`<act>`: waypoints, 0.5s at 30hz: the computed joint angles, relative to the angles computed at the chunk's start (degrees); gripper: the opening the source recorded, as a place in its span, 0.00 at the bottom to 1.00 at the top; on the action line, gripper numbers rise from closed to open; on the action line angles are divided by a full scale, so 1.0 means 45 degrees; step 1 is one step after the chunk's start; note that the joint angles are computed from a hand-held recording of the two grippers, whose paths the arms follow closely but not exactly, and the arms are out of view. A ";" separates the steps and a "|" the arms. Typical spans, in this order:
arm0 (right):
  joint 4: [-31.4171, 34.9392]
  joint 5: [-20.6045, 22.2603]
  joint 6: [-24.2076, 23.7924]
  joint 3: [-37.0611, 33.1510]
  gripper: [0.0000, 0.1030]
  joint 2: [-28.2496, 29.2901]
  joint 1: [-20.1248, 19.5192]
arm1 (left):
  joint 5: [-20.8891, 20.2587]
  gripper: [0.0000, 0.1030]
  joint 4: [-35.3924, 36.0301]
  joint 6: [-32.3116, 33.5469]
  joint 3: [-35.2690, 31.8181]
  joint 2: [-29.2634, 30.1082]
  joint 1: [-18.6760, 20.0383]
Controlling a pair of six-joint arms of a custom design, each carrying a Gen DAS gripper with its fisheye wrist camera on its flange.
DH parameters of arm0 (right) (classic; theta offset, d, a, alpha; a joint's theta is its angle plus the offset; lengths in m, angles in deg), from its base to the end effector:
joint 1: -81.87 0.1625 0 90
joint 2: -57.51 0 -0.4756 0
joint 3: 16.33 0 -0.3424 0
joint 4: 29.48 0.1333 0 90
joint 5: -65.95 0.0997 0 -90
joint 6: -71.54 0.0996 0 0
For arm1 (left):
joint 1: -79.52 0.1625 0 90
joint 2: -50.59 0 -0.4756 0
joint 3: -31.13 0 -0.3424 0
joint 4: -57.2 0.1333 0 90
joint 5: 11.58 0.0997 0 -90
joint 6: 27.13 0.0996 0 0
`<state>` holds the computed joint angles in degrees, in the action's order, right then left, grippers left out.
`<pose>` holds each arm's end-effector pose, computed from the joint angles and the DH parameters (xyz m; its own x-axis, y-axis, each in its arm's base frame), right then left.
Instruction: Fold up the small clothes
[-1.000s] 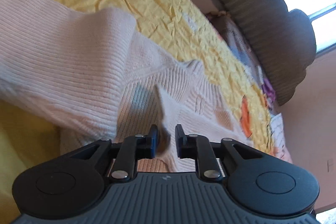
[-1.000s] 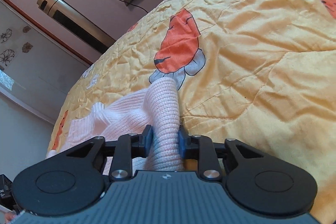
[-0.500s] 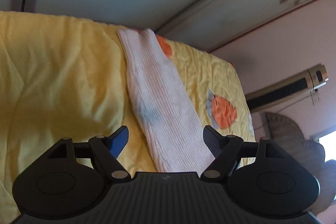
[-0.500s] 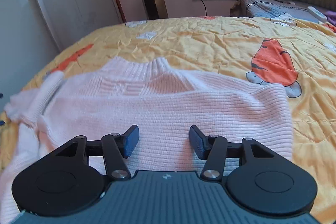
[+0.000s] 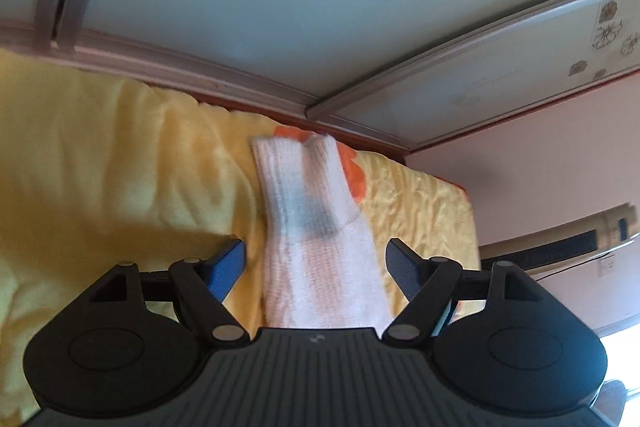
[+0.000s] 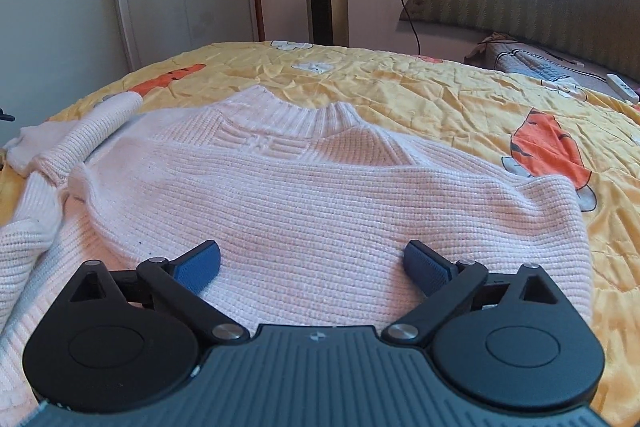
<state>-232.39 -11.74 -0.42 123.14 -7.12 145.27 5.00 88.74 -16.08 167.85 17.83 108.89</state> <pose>-0.0552 -0.4553 0.2466 -0.6239 -0.5703 0.5343 -0.7775 0.5222 -0.3505 -0.0858 -0.3108 0.1388 -0.5644 -0.6390 0.5226 -0.5121 -0.2255 -0.8288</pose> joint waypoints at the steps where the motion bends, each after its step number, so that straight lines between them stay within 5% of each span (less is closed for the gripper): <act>1: 0.0010 0.0015 0.0008 0.0018 0.97 -0.0008 -0.0008 | -0.0296 0.68 -0.0881 0.0468 0.0175 -0.0126 -0.0155; 5: 0.0199 0.0083 0.0084 -0.0017 0.97 -0.0063 -0.0041 | -0.0478 0.68 -0.1213 -0.0703 0.0801 0.0654 -0.0845; 10: 0.0191 0.0077 0.0099 0.0008 0.98 -0.0074 -0.0033 | -0.0324 0.66 -0.2952 0.1317 0.0948 0.0179 -0.0685; 11: 0.0177 0.0072 0.0099 0.0010 0.98 -0.0072 -0.0028 | -0.0291 0.62 -0.2670 0.0883 0.1052 0.0327 -0.0694; 13: 0.0195 0.0070 0.0102 0.0008 0.98 -0.0082 -0.0025 | 0.0092 0.31 -0.1678 0.0176 0.0896 0.0320 -0.0431; 15: 0.0228 0.0089 0.0127 -0.0005 0.98 -0.0079 -0.0032 | 0.0142 0.17 -0.1793 0.0621 0.0740 0.0062 -0.0045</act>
